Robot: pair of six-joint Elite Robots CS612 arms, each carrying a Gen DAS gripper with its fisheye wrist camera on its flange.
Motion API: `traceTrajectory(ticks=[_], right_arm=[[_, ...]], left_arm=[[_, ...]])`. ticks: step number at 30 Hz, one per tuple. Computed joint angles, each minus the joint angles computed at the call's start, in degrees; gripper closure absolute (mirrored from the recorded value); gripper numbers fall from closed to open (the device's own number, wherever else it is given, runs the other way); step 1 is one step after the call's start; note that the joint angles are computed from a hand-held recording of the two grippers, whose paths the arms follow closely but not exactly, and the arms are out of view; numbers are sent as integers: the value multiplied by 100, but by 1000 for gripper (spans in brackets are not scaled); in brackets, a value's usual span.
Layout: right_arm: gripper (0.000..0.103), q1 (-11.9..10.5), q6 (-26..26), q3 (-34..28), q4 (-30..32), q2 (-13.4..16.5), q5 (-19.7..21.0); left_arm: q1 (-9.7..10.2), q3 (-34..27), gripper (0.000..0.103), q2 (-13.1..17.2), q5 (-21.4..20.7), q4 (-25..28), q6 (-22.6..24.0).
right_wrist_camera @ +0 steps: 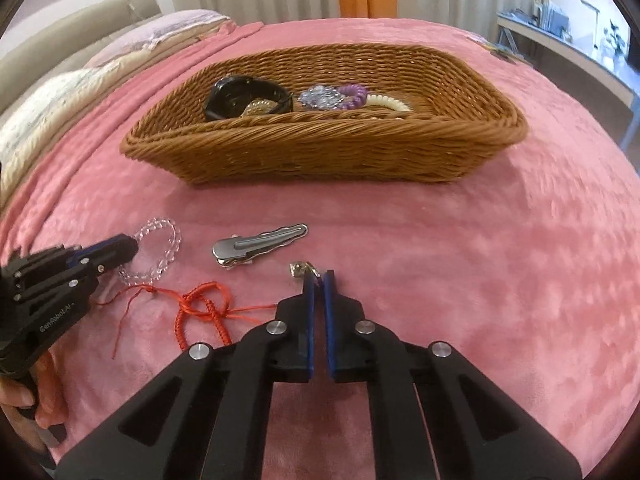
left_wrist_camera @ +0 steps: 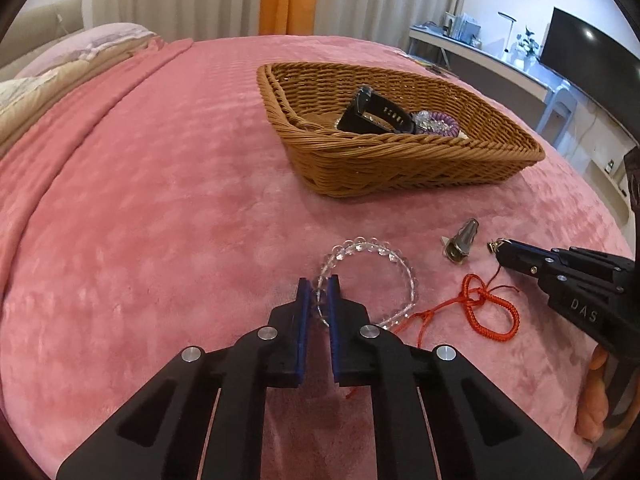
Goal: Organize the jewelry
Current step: 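Grasp the silver hair clip with the right tool while the left tool grasps the clear beaded bracelet, then carry the silver clip into the basket with the right tool while the left tool carries the bracelet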
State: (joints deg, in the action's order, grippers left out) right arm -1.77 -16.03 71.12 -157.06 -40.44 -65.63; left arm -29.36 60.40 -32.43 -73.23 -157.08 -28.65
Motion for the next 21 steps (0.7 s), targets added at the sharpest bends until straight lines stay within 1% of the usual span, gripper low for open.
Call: traceTrajectory(ticks=[5,6,7,8,10,12,14,18,21], right_arm=[[102,-101,122,79,-176,-30,419],[102,-127,167,93,-215,-33,540],[102,-169,215,106,-263,-34,743],[102,-197,240,109,-274,-37,841],[102,-210,292,106,-283,-36,841],[102,-233,336,70,-191,-18,921],[102,-256,369,77,-234,-14,989],[102,-289,412,159,-413,-41,1142],[102,-314,429,221,-572,-59,1255]], left_arm=[[-2,130,97,-38,-15,-267,-30],[4,174,97,-52,-29,-354,-50],[5,214,97,-64,-38,-442,-69],[11,234,97,-70,-51,-500,-88],[24,243,97,-74,-101,-521,-144],[33,222,97,-65,-140,-479,-173],[35,234,97,-69,-143,-518,-169],[25,300,97,-84,-119,-717,-154],[13,386,97,-108,-88,-992,-100]])
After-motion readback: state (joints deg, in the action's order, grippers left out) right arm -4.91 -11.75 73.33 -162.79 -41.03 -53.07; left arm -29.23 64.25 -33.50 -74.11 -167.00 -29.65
